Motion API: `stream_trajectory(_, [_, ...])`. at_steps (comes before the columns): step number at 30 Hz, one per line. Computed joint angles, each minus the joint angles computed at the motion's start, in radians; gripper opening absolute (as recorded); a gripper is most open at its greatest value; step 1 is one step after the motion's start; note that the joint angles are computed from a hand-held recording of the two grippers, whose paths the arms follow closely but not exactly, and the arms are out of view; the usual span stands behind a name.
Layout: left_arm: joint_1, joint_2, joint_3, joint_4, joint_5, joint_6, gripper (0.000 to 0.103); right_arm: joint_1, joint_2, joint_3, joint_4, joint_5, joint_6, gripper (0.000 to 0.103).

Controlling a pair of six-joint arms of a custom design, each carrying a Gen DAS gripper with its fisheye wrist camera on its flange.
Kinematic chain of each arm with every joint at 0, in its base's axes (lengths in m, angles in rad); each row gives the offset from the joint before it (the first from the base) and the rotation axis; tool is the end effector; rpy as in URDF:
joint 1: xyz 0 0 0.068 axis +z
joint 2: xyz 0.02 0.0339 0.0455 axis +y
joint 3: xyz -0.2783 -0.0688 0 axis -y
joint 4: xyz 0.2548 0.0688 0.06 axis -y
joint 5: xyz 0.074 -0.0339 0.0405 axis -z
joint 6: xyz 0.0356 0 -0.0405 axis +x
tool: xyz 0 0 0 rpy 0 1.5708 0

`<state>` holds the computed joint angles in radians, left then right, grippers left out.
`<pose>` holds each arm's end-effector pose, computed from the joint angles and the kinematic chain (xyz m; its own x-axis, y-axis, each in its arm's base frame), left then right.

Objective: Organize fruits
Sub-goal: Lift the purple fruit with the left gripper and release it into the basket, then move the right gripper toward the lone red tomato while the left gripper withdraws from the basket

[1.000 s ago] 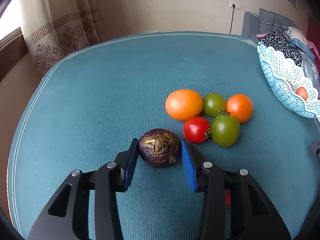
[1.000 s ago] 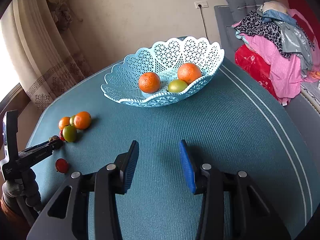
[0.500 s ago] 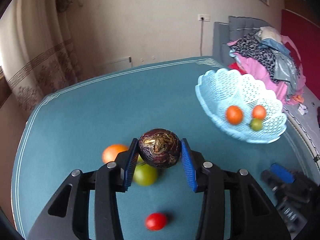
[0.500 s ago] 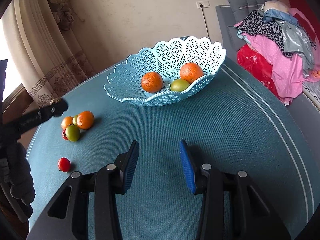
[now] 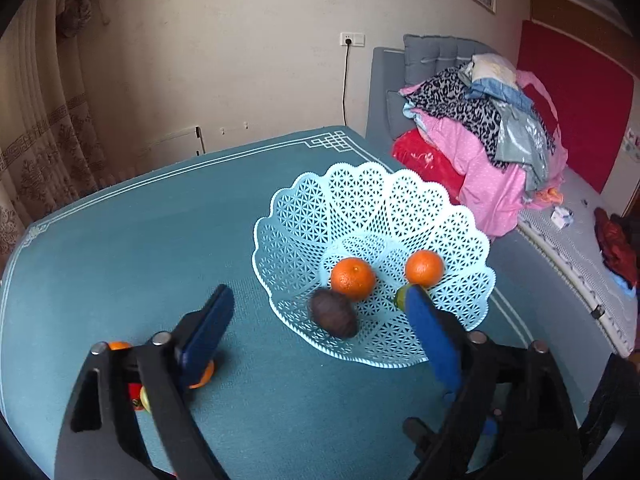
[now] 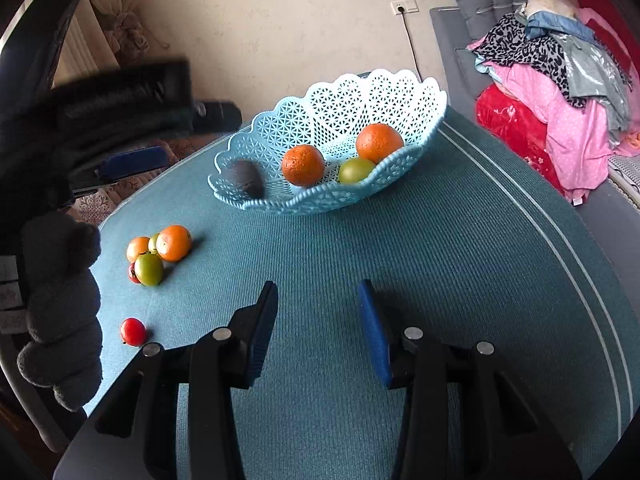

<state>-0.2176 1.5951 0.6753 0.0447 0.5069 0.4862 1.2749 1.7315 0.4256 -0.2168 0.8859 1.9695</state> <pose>0.2856 -0.0808 0.1447 -0.4325 0.5140 -0.7408 0.7857 0.6179 -0.0300 0.0829 0.1773 0.0616 -0.4346 0.5737 -0.6942 0.4991 0.7951 0.3446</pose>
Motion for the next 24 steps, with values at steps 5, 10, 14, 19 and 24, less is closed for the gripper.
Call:
stream_trajectory(5, [0.043,0.017,0.019,-0.008,0.003,0.016,0.09,0.002,0.007,0.017,-0.024,0.005,0.005,0.05])
stream_trajectory(10, [0.096,0.048,0.037,0.01,-0.022,0.02,0.09,0.003,0.011,0.023,-0.034,0.004,0.009,0.05])
stream_trajectory(14, [0.146,0.081,0.065,0.0,-0.026,0.029,0.09,0.003,0.014,0.03,-0.048,0.003,0.01,0.05])
stream_trajectory(19, [0.2,0.1,0.075,0.012,-0.027,0.046,0.09,0.0,0.023,0.044,-0.068,-0.004,0.009,0.05])
stream_trajectory(24, [0.251,0.121,0.082,0.027,-0.025,0.068,0.095,-0.008,0.032,0.061,-0.093,-0.016,0.001,0.05])
